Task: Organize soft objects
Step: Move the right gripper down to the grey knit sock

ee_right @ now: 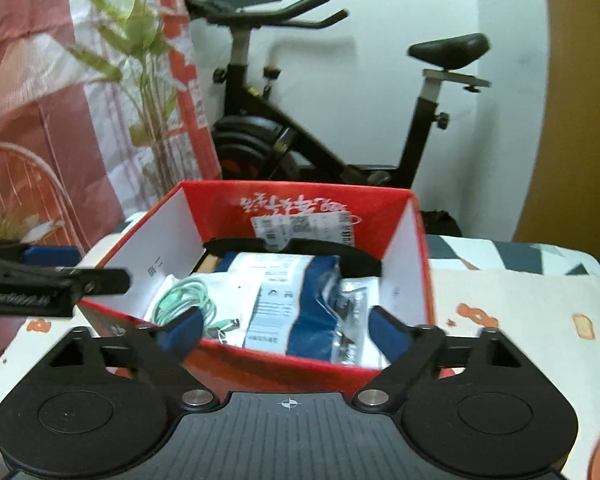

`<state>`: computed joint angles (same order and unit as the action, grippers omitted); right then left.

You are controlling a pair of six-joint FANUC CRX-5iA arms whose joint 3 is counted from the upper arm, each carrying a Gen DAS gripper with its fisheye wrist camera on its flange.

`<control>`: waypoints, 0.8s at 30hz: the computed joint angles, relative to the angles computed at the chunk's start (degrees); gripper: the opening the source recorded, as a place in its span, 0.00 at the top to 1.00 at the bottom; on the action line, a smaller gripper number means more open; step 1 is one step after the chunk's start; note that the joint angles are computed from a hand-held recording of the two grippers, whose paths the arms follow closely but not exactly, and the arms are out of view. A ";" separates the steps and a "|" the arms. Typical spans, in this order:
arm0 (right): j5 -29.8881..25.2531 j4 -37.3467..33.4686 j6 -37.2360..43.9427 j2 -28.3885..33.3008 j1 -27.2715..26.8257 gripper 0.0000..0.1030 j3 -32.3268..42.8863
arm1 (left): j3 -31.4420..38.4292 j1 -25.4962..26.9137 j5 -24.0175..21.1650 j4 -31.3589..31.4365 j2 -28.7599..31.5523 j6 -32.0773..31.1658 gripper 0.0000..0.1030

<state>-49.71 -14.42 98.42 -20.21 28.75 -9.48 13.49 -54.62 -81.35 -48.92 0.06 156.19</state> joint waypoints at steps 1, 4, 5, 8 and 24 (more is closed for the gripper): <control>-0.08 -0.68 0.21 -0.86 -0.66 0.03 -0.48 | 0.04 -0.97 -0.78 -0.60 -0.03 0.70 0.04; -0.30 -0.90 -0.33 -3.47 -1.46 0.00 -2.51 | -0.14 -3.85 -3.03 -1.71 -0.21 3.50 0.00; -0.50 -0.81 -0.45 -4.39 -1.65 0.00 -3.26 | -0.15 -4.84 -3.91 -2.17 -0.10 4.41 0.00; -1.03 -0.48 -1.45 -7.17 -1.89 0.00 -5.83 | -0.29 -7.74 -6.56 -2.79 0.53 6.87 0.00; -4.52 2.20 -3.82 -22.50 -0.73 0.00 -20.36 | -5.97 -14.86 -8.70 -0.03 2.23 22.65 0.00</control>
<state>-54.23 -12.22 94.60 -42.71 28.01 -29.84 7.52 -69.48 -90.05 -48.95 2.30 178.84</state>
